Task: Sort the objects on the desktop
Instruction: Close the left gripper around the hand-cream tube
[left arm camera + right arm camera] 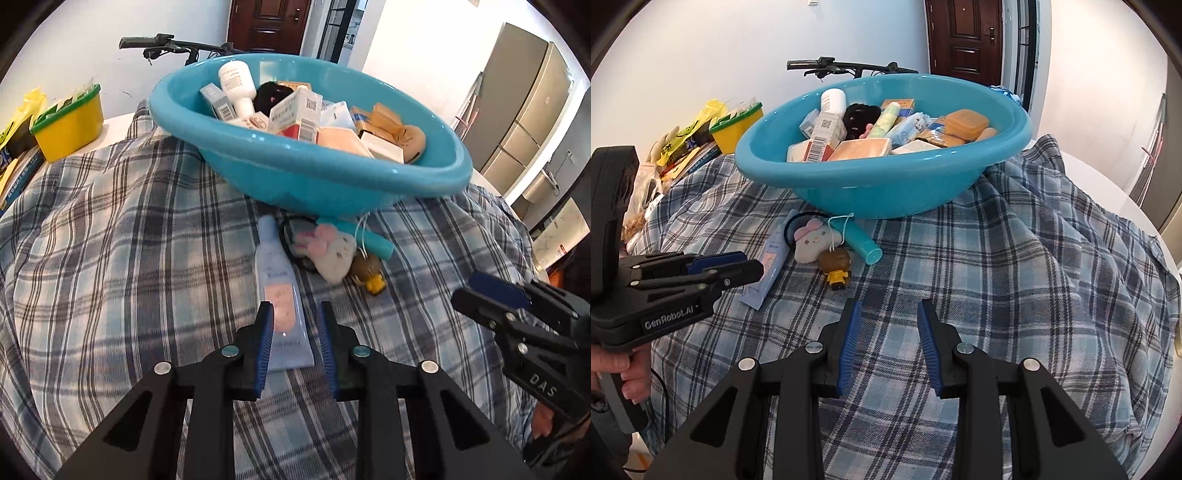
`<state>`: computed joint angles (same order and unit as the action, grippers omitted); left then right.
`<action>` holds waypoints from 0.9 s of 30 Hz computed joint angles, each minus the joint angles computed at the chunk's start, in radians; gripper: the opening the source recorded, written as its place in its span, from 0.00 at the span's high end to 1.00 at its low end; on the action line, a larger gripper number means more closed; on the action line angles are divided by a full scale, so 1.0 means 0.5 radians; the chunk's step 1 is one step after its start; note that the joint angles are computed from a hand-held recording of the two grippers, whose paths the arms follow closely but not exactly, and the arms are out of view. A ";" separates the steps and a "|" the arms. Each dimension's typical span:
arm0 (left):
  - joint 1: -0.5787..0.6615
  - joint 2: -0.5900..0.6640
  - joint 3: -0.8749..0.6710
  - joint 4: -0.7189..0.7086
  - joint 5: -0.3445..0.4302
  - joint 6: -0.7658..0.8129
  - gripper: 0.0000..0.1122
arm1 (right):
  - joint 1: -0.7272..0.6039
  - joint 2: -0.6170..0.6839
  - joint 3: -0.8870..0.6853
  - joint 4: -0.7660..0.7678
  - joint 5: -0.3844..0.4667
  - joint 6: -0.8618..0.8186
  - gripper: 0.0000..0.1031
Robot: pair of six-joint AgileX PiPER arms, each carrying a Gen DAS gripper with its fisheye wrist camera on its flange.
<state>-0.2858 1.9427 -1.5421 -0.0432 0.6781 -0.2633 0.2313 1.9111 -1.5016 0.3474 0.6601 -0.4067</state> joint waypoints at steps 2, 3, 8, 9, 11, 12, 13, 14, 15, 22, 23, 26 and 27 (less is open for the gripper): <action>0.012 -0.001 0.027 -0.006 -0.032 0.007 0.76 | 0.008 0.003 -0.005 -0.003 0.001 0.003 0.70; 0.009 0.008 0.017 0.024 -0.030 -0.015 0.76 | 0.012 0.003 -0.005 -0.006 0.001 0.007 0.70; 0.018 0.156 -0.170 0.038 0.078 -0.012 0.67 | 0.022 0.011 -0.018 -0.035 0.025 0.023 0.70; 0.016 0.195 -0.217 0.062 0.106 -0.024 0.57 | 0.023 0.019 -0.029 -0.046 0.035 0.033 0.70; 0.019 0.257 -0.284 0.084 0.139 -0.047 0.54 | 0.021 0.031 -0.045 -0.056 0.047 0.038 0.70; 0.025 0.277 -0.308 0.073 0.153 -0.035 0.54 | 0.022 0.034 -0.051 -0.065 0.049 0.039 0.70; 0.026 0.288 -0.323 0.077 0.159 -0.031 0.54 | 0.023 0.034 -0.052 -0.076 0.047 0.037 0.70; 0.026 0.292 -0.332 0.087 0.158 -0.034 0.54 | 0.021 0.037 -0.056 -0.081 0.049 0.035 0.70; 0.030 0.305 -0.355 0.083 0.172 -0.029 0.54 | 0.018 0.044 -0.068 -0.084 0.058 0.037 0.70; 0.061 0.265 -0.299 0.005 0.108 0.058 0.72 | 0.021 0.095 -0.148 -0.127 0.108 0.076 0.69; 0.061 0.235 -0.257 0.015 0.080 0.053 0.72 | 0.025 0.101 -0.158 -0.130 0.116 0.078 0.69; 0.073 0.151 -0.149 -0.019 0.058 0.103 0.72 | 0.039 0.127 -0.202 -0.126 0.146 0.069 0.69; 0.079 0.117 -0.104 -0.036 0.046 0.122 0.72 | 0.047 0.139 -0.220 -0.127 0.157 0.072 0.69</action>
